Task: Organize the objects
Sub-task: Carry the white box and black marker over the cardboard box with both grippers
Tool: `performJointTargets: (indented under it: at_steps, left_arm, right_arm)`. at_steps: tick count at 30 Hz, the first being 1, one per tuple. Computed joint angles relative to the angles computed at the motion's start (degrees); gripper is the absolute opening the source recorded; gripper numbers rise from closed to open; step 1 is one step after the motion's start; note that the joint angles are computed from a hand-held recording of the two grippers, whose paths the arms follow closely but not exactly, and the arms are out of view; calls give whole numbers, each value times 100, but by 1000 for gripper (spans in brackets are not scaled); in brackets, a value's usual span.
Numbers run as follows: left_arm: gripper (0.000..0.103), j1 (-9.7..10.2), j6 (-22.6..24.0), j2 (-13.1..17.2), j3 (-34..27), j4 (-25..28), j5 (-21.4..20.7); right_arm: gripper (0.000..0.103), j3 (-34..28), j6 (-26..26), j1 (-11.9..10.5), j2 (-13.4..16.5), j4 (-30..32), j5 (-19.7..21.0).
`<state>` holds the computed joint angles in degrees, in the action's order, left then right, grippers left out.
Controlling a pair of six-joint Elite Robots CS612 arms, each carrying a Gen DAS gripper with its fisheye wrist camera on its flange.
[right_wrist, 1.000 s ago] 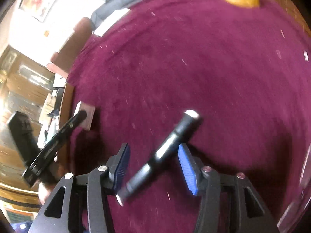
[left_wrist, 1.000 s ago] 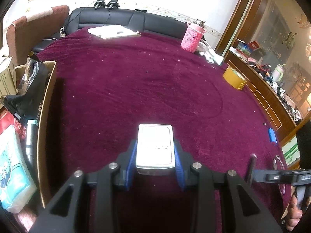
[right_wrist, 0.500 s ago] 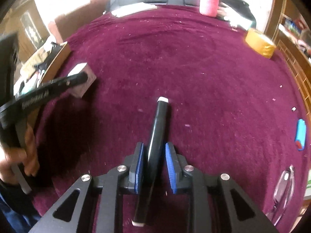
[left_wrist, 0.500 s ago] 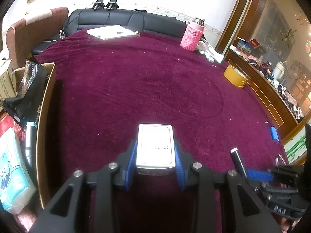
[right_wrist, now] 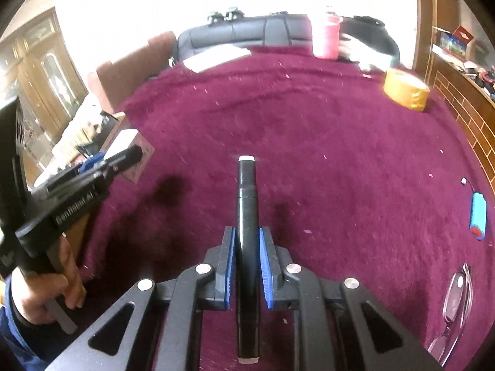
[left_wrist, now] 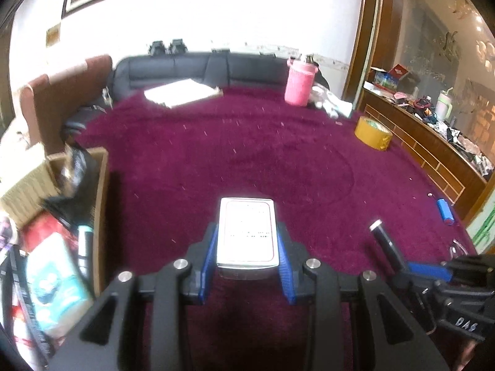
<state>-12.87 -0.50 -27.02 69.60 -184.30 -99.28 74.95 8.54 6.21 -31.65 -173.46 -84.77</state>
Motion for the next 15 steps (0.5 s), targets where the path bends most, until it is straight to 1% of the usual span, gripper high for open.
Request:
performJointTargets:
  at_steps: [5,9,15]
  left_arm:
    - [34,-8,107,-105,246,-556,316]
    - [34,-6,206,-195,464,-1007,601]
    - [34,41,242,-312,697,-1488,919]
  right_arm:
    - [17,-132,0,32,44,-10,235]
    - [17,-267,-92,90,84,-4,301]
    - [17,-545,-203,180,183,35,535]
